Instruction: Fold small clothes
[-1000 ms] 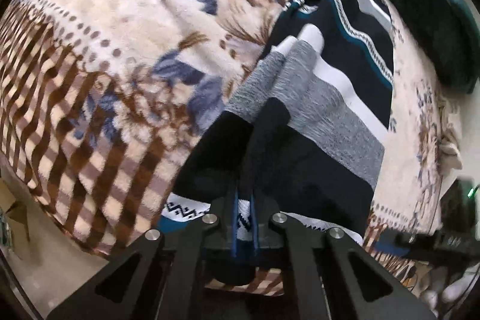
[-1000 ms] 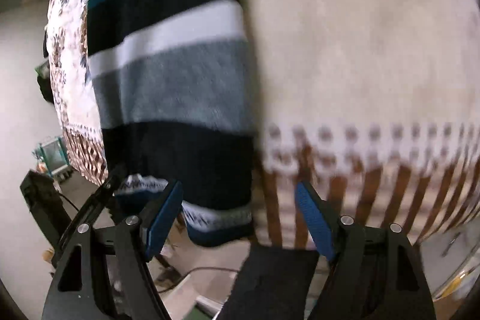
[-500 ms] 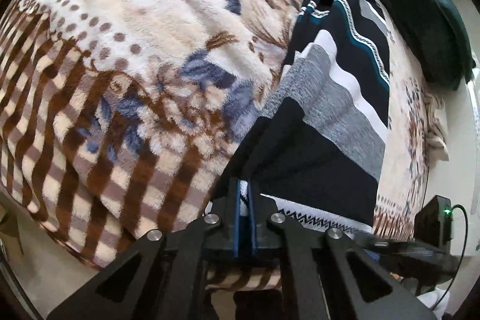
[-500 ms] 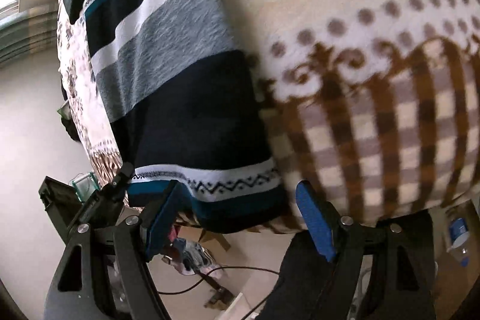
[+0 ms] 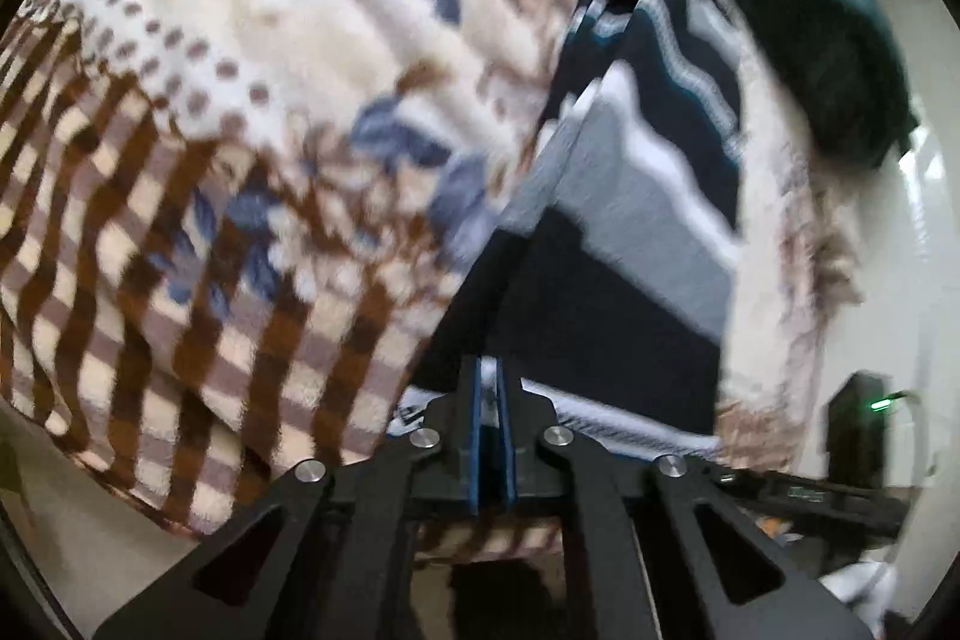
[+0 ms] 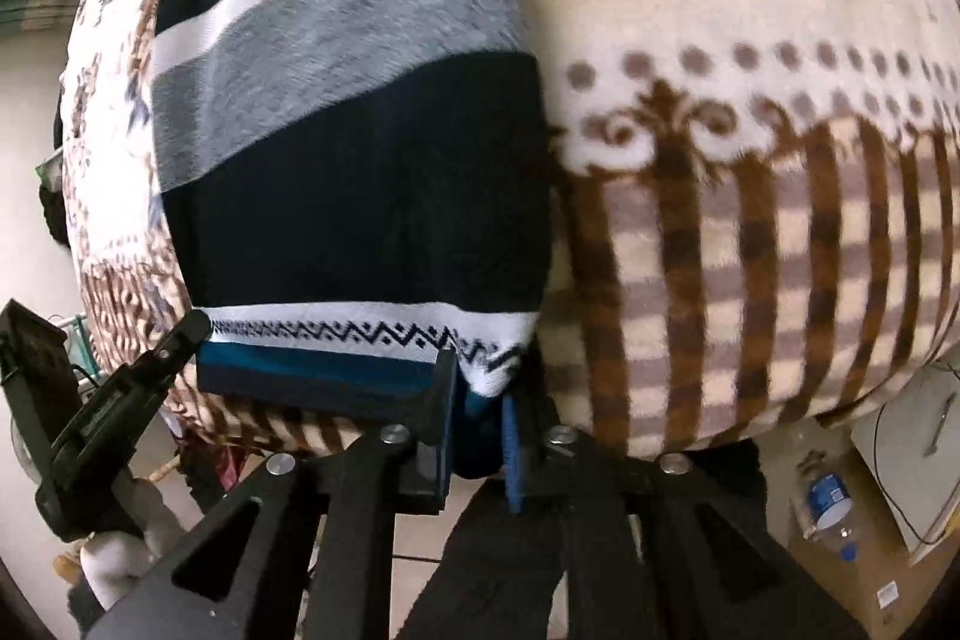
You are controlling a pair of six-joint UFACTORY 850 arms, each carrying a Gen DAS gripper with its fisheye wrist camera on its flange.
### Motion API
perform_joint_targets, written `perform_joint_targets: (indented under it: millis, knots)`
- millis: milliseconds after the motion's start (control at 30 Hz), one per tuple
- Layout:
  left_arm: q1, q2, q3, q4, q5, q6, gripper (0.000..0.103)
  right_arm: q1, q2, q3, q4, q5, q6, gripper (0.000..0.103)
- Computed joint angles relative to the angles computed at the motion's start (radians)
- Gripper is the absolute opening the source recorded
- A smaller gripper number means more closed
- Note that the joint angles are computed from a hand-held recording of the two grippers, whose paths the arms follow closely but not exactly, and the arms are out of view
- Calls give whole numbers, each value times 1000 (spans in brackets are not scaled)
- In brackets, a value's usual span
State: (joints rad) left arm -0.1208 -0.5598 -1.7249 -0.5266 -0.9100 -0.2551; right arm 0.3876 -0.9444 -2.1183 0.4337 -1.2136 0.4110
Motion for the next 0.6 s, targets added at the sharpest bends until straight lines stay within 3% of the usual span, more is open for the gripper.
perform_joint_targets:
  millis: [67,133,267,300,367,467,533,600]
  knots:
    - [16,14,4,-31,16,19,20,-19,-12,-18,51,-5,8,27]
    - [27,9,1,-68,18,51,43,-41,15,23,79,20,10,38]
    - [10,-61,-61,-59,-36,77,43,-64,65,91,102,67,-3,45]
    - [-5,-87,-90,-17,-58,64,40,-69,69,101,103,68,-6,45]
    - [-33,-102,-105,66,-59,54,3,-75,76,126,100,62,-7,45]
    - [-64,-99,-115,174,-56,37,2,-40,26,69,90,67,37,45]
    - [-72,-79,-109,222,-34,7,2,-24,25,59,41,81,53,26]
    - [-64,-80,-106,226,-44,1,2,0,13,26,-16,76,66,23]
